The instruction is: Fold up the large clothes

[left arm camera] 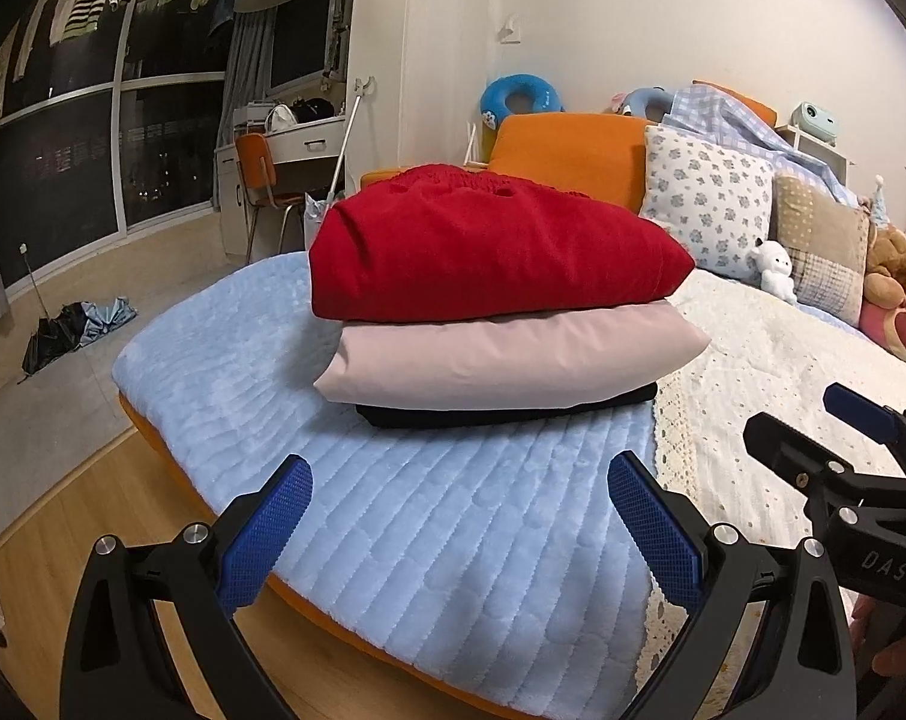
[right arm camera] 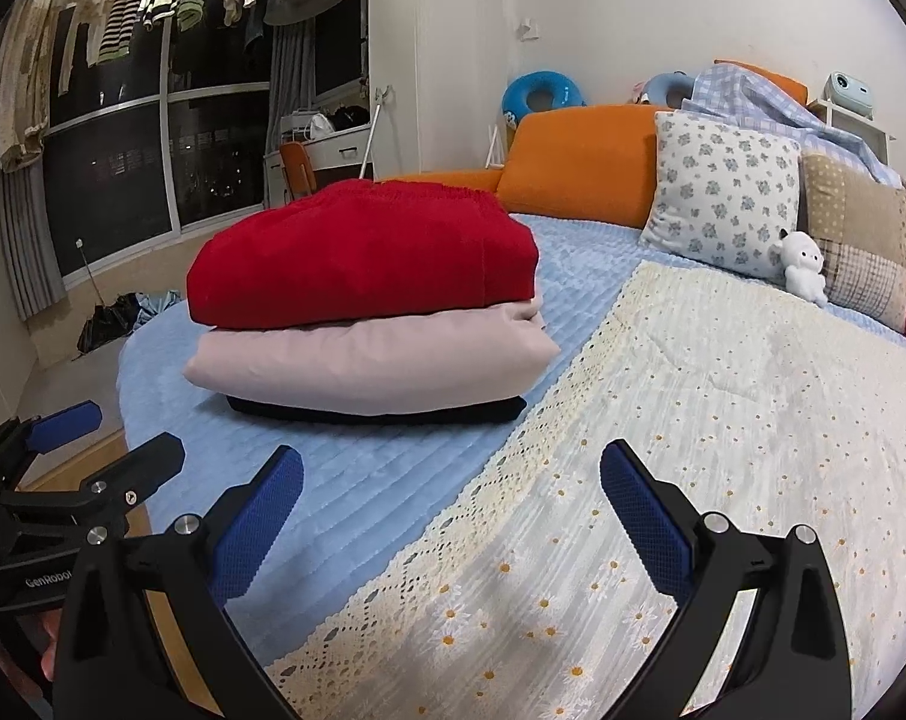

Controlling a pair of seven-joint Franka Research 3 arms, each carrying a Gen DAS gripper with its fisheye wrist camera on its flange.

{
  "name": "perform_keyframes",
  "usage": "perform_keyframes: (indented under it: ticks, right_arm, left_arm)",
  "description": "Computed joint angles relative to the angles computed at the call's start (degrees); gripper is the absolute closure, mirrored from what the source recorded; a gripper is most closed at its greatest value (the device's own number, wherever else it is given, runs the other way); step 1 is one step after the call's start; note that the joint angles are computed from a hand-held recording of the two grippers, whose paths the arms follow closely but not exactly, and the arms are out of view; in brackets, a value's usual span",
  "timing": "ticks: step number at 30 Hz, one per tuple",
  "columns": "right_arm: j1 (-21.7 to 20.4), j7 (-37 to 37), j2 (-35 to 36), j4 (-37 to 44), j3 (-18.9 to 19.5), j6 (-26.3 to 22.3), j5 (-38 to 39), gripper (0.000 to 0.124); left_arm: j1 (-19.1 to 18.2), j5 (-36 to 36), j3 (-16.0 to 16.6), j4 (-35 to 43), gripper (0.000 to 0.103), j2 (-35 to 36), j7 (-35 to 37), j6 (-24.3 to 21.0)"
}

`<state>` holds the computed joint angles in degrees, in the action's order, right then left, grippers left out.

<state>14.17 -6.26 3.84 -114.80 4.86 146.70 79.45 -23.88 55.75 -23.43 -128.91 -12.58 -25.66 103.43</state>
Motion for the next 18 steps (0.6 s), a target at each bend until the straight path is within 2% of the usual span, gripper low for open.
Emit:
perform_keyframes:
  ticks: [2,7,18]
  right_arm:
    - [0.0,0.0,0.0,0.0,0.0,0.1,0.1,0.026]
    - [-0.1,1.4,0.2,0.4,0.0,0.4,-0.6,0.026]
    - [-0.4,1.7,0.5,0.8,0.1,0.3,-0.4,0.026]
  left_arm:
    - [0.1,0.4,0.6,-1.1,0.003,-0.9,-0.2,2.8]
    - [0.9,1.4,0.2,-1.9,0.003,-1.1,-2.4,4.5]
    - [0.1,1.8,-0.1,0.4,0.003,1.0,-0.1,0.8]
